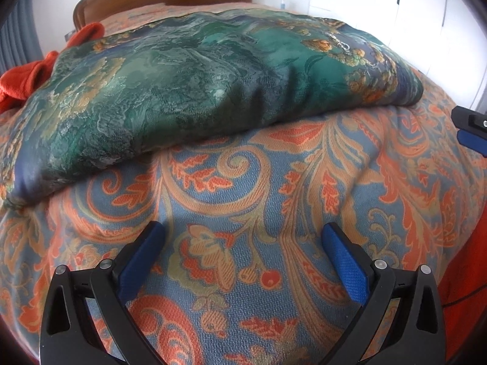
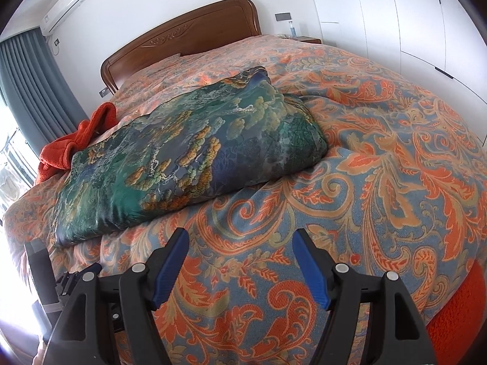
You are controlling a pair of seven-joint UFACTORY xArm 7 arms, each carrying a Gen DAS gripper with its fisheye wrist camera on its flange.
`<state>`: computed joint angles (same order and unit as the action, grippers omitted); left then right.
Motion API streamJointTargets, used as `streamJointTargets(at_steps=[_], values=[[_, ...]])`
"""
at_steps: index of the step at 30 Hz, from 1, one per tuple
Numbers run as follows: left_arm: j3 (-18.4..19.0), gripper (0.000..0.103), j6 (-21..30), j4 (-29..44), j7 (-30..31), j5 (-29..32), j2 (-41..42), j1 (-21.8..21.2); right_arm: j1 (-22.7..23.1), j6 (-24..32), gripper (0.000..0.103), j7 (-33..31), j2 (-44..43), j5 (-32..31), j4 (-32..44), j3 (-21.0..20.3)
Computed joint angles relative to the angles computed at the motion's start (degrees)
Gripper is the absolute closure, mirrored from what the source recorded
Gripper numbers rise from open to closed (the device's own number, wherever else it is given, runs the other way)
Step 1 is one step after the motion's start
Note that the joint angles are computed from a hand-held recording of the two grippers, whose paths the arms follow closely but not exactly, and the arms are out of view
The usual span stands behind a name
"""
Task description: Fold large clothes
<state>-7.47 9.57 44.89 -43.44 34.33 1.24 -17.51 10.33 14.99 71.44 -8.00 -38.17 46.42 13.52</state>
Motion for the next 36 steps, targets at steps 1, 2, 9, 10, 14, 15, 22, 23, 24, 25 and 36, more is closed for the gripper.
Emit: streamJointTargets(at_steps=[1, 2, 9, 10, 14, 15, 22, 23, 24, 25, 36], values=[[0.05, 0.001, -0.18, -0.18, -0.36, 0.43, -0.11, 0.0, 0.0, -0.27, 0.031, -0.07, 0.06, 0.14, -0.06, -0.11], [0.11, 0.001, -0.46, -0.36, -0.83, 0.97, -0.2, 0.05, 0.06, -0.72, 0.031, -0.24, 0.09, 0.51, -0.25, -0.25], [-0.59, 0.001, -1.67, -2.81, -1.36, 1.03, -2.58, 0.94, -0.9, -4.51, 0.031, -0.72, 0.32, 2.57, -1.66, -0.31], [-0.85, 0.001, -1.72, -3.2, -0.77, 0.24, -3.05, 1.11, -1.53, -4.53, 0.031, 0.54, 0.29, 1.44, -1.7, 0.1], [-1.81, 0.001, -1.9, -4.88, 2.51, -4.14, -5.25, 1.7, -2.52, -3.84, 0.031, 2.84, -0.03, -1.23, -1.8, 0.68], [-2.08, 0.001, -1.96, -5.31, 3.27, -5.12, -5.8, 1.89, -2.45, -3.61, 0.031, 2.77, -0.11, -1.39, -1.81, 0.66], [-3.78, 0.001, -1.39, -7.81, 8.36, -11.42, -9.37, 2.62, -1.97, -3.64, 0.031, 2.21, -0.34, -0.73, -2.23, 0.47], [-4.0, 0.001, -1.32, -8.07, 8.92, -12.19, -9.82, 2.7, -1.8, -3.7, 0.031, 1.75, -0.26, -0.36, -2.23, 0.41], [-4.41, 0.001, -1.12, -8.03, 9.16, -12.65, -10.0, 2.87, -1.71, -3.81, 0.031, 1.46, -0.18, -0.16, -2.21, 0.39], [-4.51, 0.001, -1.11, -8.46, 9.68, -13.36, -10.61, 2.85, -1.62, -3.79, 0.031, 1.21, -0.14, 0.04, -2.19, 0.4], [-2.39, 0.001, -3.49, -9.98, 19.76, -22.1, -17.51, 1.61, -4.33, -3.97, 0.031, 3.87, -0.34, -3.34, 0.26, 0.29]])
